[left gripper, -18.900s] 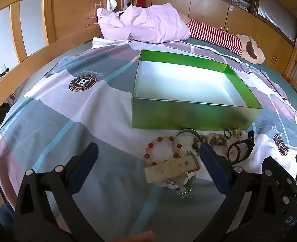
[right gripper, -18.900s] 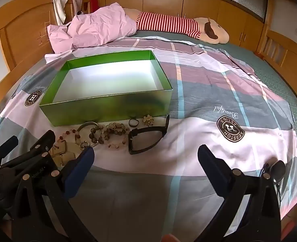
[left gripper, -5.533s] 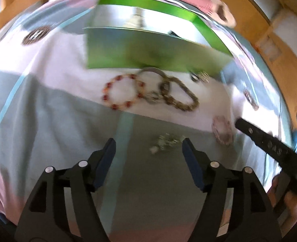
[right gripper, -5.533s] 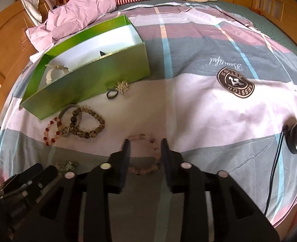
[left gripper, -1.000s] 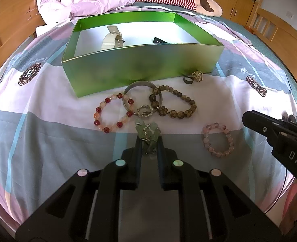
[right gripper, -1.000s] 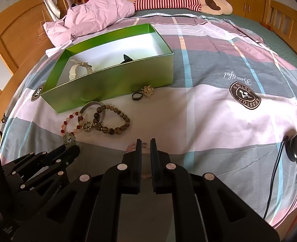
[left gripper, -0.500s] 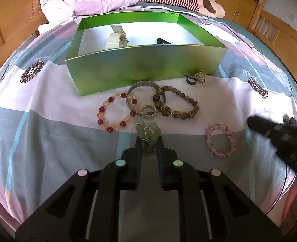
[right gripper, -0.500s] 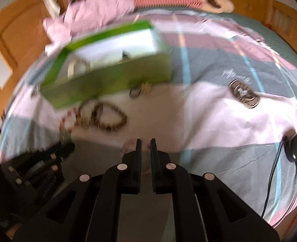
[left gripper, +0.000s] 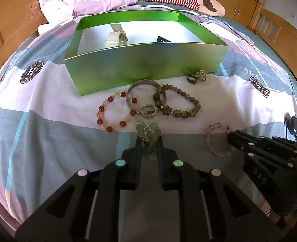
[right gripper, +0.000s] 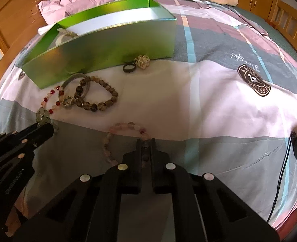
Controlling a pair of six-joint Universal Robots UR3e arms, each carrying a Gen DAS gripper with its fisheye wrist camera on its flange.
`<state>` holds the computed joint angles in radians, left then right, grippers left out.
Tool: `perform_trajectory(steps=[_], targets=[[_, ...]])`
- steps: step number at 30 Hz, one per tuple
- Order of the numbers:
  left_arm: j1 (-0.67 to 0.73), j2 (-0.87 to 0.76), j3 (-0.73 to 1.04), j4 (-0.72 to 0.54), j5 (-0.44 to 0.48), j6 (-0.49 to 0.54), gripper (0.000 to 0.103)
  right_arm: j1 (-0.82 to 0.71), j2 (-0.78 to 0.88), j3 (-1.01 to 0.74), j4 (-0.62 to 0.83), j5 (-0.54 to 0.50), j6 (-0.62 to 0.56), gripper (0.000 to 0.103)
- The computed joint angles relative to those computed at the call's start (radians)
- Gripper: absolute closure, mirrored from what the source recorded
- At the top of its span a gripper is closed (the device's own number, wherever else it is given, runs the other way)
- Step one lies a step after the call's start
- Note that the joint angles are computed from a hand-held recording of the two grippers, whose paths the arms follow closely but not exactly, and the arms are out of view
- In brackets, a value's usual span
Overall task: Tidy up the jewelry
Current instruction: 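Grasp the pink-bead bracelet with the right tool while the left tool carries the charm toward the box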
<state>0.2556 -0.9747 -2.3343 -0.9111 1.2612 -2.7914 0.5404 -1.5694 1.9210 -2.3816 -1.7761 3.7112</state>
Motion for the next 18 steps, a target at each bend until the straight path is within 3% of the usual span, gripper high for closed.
perform_trajectory(steps=[6,9,11,15,18], targets=[[0.049,0.059,0.001,-0.044,-0.047,0.015,0.089,-0.009,-0.069,-0.029,0.018,-0.009,-0.014,0.095],[0.170,0.114,0.075,-0.225,-0.185,0.086,0.089,-0.021,-0.091,-0.079,0.029,-0.019,-0.046,0.095],[0.207,0.100,0.132,-0.272,-0.235,0.099,0.089,-0.038,-0.097,-0.118,0.028,-0.016,-0.071,0.095],[0.196,-0.015,0.265,-0.188,-0.249,0.027,0.089,-0.061,-0.066,-0.215,0.026,-0.021,-0.114,0.095],[0.142,-0.146,0.366,-0.037,-0.210,-0.100,0.089,-0.083,-0.019,-0.302,0.027,-0.012,-0.148,0.095]])
